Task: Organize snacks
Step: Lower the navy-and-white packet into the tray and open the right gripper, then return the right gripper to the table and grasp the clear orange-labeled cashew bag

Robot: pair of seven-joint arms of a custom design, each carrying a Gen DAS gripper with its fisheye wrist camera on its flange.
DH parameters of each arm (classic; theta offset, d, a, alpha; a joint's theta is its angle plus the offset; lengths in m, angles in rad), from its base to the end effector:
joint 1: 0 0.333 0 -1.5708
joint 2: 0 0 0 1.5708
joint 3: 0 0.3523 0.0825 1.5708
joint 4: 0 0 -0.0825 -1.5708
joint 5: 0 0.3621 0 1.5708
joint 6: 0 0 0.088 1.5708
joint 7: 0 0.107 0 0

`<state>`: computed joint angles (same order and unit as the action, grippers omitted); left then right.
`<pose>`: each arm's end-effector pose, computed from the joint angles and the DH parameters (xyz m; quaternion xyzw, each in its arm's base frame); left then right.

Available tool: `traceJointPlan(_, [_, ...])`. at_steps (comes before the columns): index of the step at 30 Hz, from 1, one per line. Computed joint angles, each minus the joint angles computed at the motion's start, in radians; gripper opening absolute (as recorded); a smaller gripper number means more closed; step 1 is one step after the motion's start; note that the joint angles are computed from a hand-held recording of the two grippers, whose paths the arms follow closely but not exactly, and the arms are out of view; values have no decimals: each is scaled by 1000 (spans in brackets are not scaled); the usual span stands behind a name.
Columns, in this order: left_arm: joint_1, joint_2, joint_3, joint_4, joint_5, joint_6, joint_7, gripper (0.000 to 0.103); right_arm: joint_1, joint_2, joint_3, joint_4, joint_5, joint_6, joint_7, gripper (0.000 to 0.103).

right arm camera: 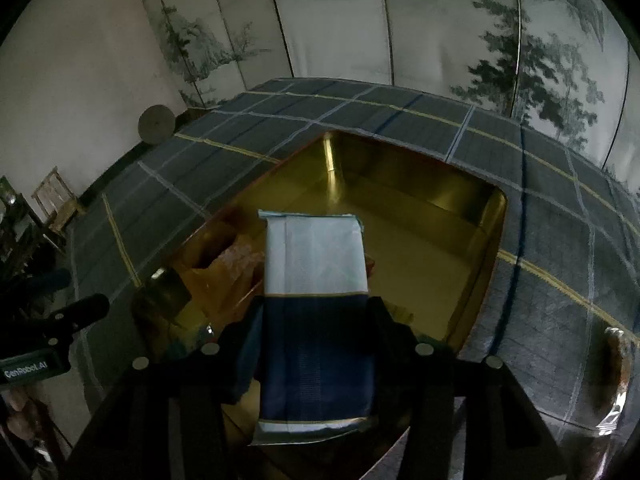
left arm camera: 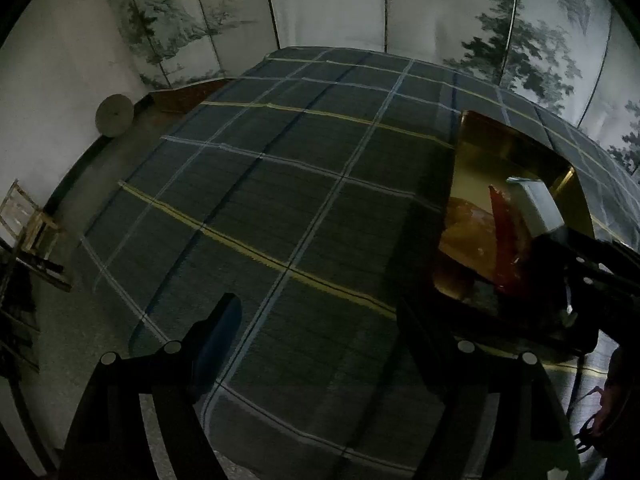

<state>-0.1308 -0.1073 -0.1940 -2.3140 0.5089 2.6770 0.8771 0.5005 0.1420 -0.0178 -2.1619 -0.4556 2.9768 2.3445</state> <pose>0.4773 -0.1792 0.4834 -0.6651 0.6918 -0.1672 0.2259 0.5052 0.2996 0.4549 -0.7082 0.6189 -0.1586 0.3003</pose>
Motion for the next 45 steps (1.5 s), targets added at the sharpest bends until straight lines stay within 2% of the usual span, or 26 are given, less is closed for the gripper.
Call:
traceJointPlan(3, [-3, -1, -2, -3, -3, 1, -2, 77, 34, -6, -35, 5, -133, -14, 91, 53])
traceJointPlan(13, [-21, -4, -9, -3, -23, -5, 6, 77, -14, -57, 8, -23, -226, 1, 113, 61])
traceJointPlan(19, [-28, -7, -17, 5, -20, -5, -4, 77, -103, -154, 42, -113, -278, 50, 174, 61])
traceJointPlan(25, [-44, -2, -27, 24, -15, -15, -6, 77, -244, -263, 67, -217, -343, 11, 229, 61])
traceJointPlan(31, [-63, 15, -39, 58, -3, -36, -14, 77, -379, -338, 56, -321, -291, -33, 189, 61])
traceJointPlan(34, [-76, 29, -47, 80, 12, -47, -20, 78, -413, -349, 29, -367, -205, -34, 111, 61])
traceJointPlan(38, [-100, 52, -56, 110, 19, -63, -20, 78, -422, -334, -7, -416, -65, 33, 3, 61])
traceJointPlan(42, [-128, 78, -66, 146, 26, -80, -11, 78, -488, -297, 50, -420, -57, 68, 4, 61])
traceJointPlan(45, [-150, 93, -73, 169, 31, -91, -6, 78, -498, -269, 63, -422, 9, 95, -45, 61])
